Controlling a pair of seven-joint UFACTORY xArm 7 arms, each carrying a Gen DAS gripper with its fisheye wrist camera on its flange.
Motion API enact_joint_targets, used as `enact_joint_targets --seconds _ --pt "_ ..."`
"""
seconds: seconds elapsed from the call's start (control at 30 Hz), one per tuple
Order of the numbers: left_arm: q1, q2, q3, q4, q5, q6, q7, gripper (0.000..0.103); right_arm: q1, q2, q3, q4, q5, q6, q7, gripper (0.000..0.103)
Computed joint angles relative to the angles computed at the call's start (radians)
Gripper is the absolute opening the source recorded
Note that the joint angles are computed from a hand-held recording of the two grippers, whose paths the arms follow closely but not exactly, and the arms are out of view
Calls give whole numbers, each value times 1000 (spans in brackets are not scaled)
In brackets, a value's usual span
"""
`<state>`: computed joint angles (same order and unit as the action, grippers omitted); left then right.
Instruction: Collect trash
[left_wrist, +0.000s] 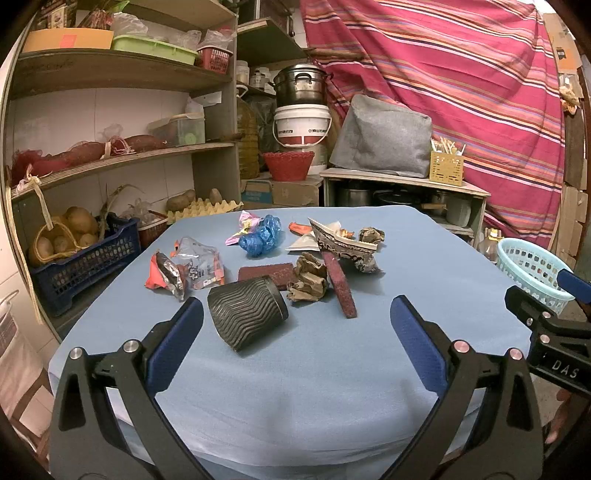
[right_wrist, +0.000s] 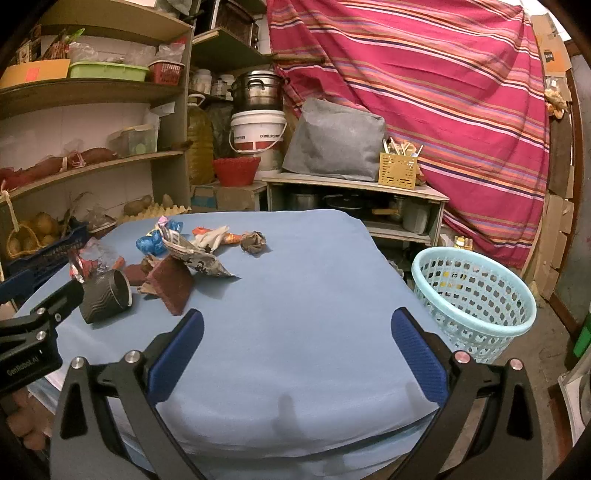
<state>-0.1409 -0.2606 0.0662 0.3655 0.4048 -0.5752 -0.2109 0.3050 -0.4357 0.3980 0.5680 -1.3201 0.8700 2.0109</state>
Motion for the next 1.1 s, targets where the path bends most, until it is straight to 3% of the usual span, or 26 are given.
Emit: enact_joint_targets --seconds 1.1 --pt "-1 -1 -1 0 -3 3 4 98 -9 -35 4 -19 11 -9 -18 99"
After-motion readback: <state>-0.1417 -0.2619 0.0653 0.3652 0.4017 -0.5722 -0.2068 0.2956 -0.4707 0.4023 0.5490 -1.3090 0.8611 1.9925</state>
